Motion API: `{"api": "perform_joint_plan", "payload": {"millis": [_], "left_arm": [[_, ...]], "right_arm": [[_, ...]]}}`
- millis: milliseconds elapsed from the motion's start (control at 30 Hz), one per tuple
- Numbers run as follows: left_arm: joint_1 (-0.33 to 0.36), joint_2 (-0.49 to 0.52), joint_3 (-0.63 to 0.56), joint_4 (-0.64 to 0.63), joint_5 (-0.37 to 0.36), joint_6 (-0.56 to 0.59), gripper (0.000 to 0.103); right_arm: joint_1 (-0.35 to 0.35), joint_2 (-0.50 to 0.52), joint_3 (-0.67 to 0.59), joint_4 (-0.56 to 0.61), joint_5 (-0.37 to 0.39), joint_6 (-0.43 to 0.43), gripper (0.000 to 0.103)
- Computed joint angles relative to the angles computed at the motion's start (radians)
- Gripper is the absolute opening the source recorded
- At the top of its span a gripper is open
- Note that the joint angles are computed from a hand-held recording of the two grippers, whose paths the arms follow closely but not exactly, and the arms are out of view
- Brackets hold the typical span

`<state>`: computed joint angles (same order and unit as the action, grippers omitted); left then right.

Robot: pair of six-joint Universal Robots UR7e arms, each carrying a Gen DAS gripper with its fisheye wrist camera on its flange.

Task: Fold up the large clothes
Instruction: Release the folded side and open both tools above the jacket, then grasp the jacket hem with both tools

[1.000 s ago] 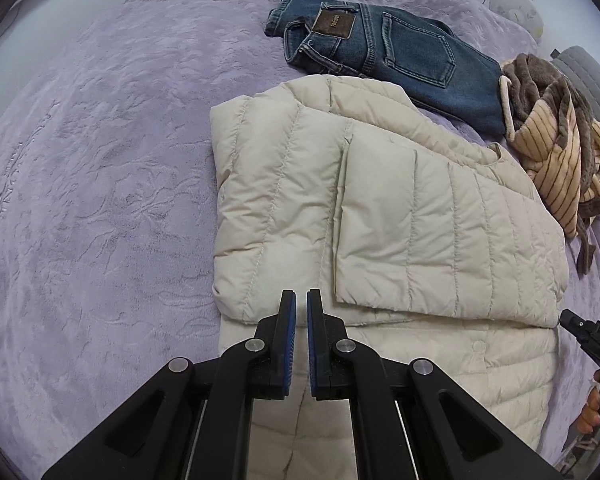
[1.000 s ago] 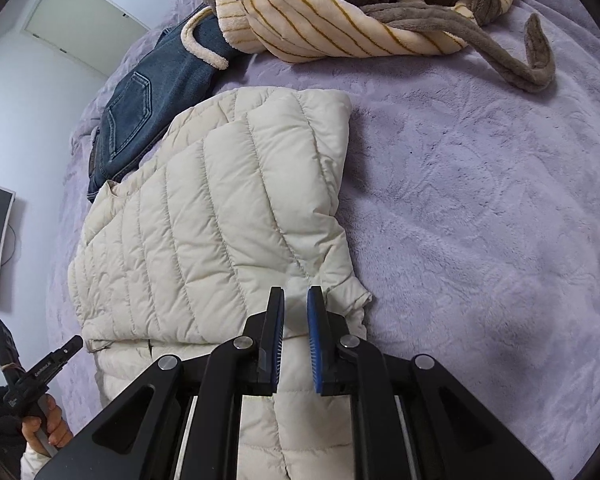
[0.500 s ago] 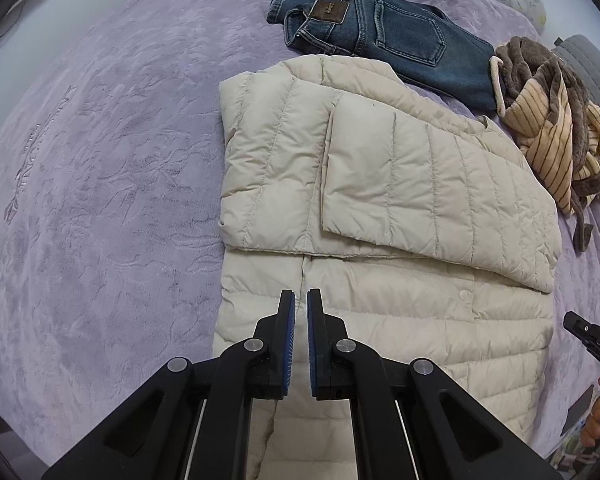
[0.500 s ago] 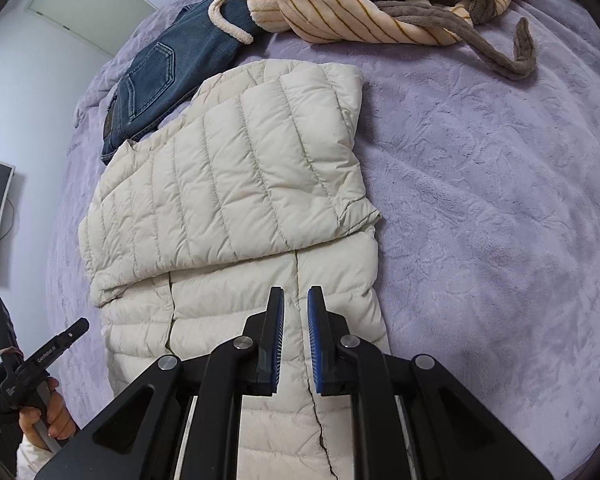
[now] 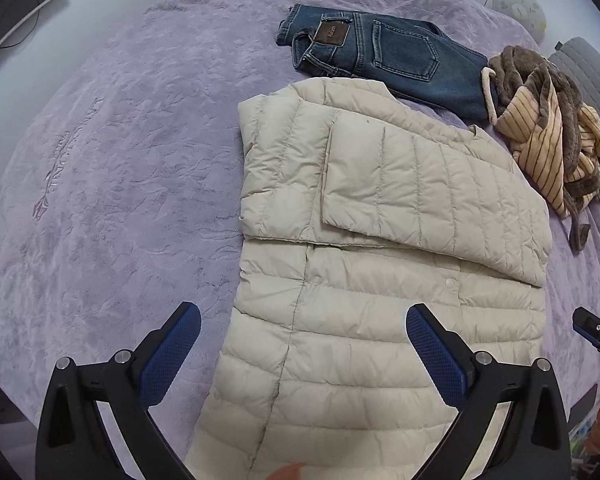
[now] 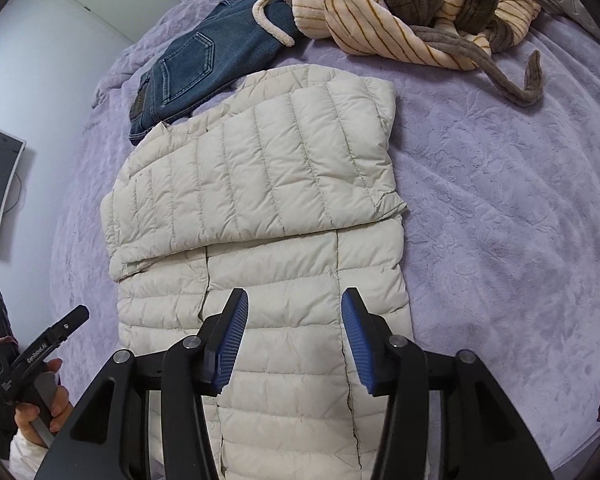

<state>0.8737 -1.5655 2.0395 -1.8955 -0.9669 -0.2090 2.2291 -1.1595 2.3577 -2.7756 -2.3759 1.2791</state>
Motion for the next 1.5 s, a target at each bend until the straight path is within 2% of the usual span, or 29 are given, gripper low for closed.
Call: {"api": "perform_joint_plan", "payload": {"millis": [33, 67, 100, 233, 500, 733, 867, 1033, 1267, 1500], "left_arm": [[-0.001, -0.001, -0.004, 0.011, -0.002, -0.003, 0.103], [-0.007, -0.005, -0.004, 0.024, 0.001, -0.013, 0.103], [-0.011, -0.007, -0.004, 0.034, 0.01, -0.021, 0.103], [-0.02, -0.02, -0.008, 0.072, -0.003, -0.037, 0.103], [-0.069, -0.073, 0.007, 0.114, 0.011, -0.08, 0.103], [-0.131, -0.129, 0.027, 0.178, 0.058, -0.121, 0.103], [-0.147, -0.155, 0.028, 0.237, 0.056, -0.186, 0.103], [-0.173, -0.205, 0.038, 0.319, 0.059, -0.271, 0.103], [-0.177, -0.259, 0.043, 0.383, 0.031, -0.258, 0.103], [-0.125, -0.305, 0.048, 0.399, 0.02, -0.189, 0.103]], "right_arm": [[0.012, 0.001, -0.012, 0.03, -0.016, 0.008, 0.067], [0.026, 0.003, -0.023, 0.059, -0.036, 0.016, 0.081], [0.04, 0.006, -0.033, 0.081, -0.057, 0.021, 0.09], [0.076, 0.007, -0.059, 0.142, -0.094, 0.029, 0.09], [0.1, -0.025, -0.045, 0.169, -0.059, 0.091, 0.09], [0.135, -0.054, -0.032, 0.208, -0.046, 0.152, 0.09], [0.14, -0.062, -0.004, 0.153, -0.029, 0.145, 0.09], [0.126, -0.057, 0.034, 0.028, 0.038, 0.106, 0.09], [0.147, -0.027, 0.01, 0.026, 0.067, 0.131, 0.09], [0.193, 0.04, -0.047, 0.089, 0.062, 0.247, 0.09]]}}
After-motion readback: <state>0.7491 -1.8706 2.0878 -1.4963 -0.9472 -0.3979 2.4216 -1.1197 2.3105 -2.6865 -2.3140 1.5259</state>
